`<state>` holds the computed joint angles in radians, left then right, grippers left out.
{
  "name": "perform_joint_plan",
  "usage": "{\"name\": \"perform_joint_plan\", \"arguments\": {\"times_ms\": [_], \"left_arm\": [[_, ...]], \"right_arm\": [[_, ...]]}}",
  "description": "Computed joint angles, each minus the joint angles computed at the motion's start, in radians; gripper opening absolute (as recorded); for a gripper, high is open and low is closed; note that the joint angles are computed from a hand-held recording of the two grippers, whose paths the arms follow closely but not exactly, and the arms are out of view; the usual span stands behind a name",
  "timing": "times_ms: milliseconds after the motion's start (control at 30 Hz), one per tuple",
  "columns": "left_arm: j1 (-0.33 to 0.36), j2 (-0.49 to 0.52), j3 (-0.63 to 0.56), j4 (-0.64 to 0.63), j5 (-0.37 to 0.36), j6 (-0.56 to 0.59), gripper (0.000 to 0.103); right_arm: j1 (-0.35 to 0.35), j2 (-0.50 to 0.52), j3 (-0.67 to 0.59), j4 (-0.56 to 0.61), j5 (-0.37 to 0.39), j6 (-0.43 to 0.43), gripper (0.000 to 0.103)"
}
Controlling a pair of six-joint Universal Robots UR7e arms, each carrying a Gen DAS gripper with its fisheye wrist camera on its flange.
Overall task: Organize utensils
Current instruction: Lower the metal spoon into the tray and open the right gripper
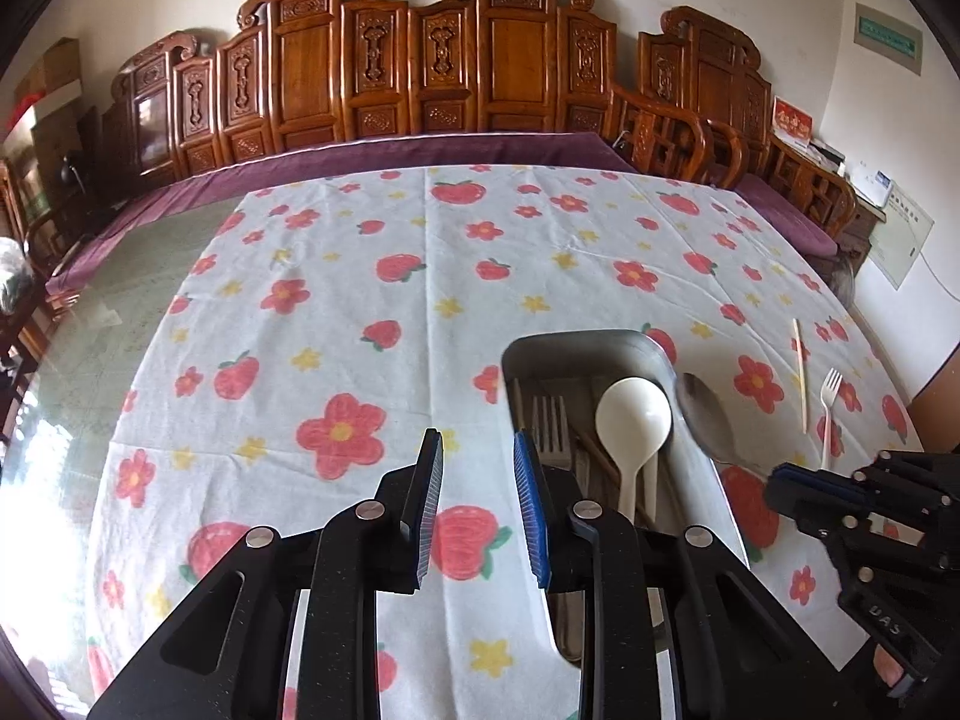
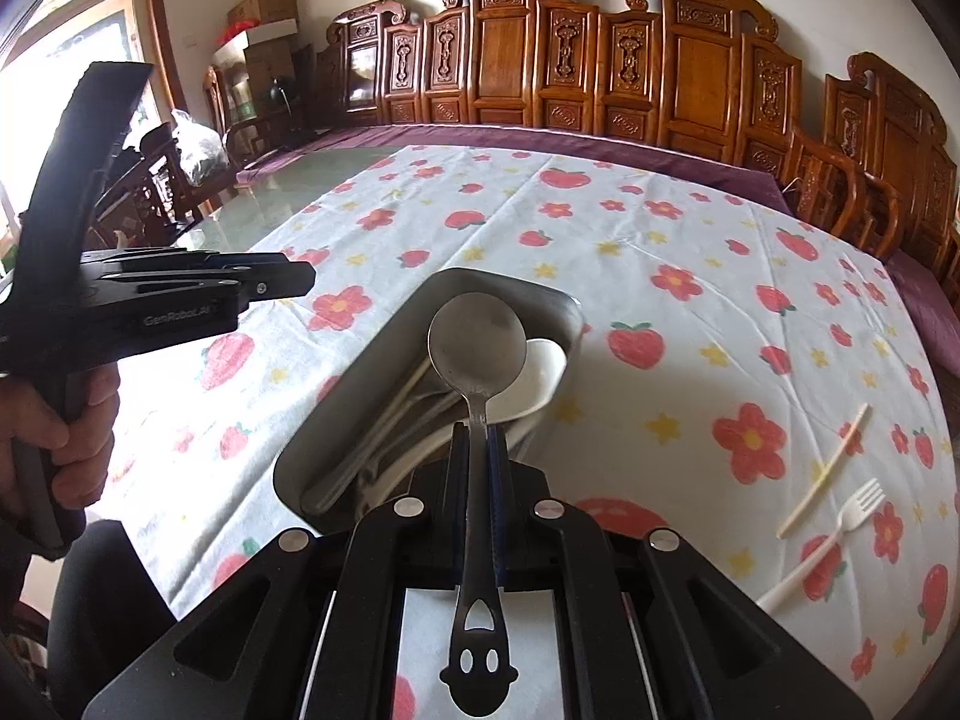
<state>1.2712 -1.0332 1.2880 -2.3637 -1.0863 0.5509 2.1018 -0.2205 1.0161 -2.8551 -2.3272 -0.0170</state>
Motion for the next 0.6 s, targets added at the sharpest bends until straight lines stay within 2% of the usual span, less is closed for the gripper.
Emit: {"name": "perform_joint_plan", "arguments": {"times_ms": [367,600], "left_arm": [[0.012,-0.005,-0.023,0.006,-0.009,0.006,0.023],[0.018,0.0,-0.039,0.014,-0.003,0.009,0.023]], "right_arm": [[-0.035,0.131,-0.244,0.19,0.034,0.064,0.008],[-0.057,0.174,-0.322,0.264,0.083,0.111,0.007]]}}
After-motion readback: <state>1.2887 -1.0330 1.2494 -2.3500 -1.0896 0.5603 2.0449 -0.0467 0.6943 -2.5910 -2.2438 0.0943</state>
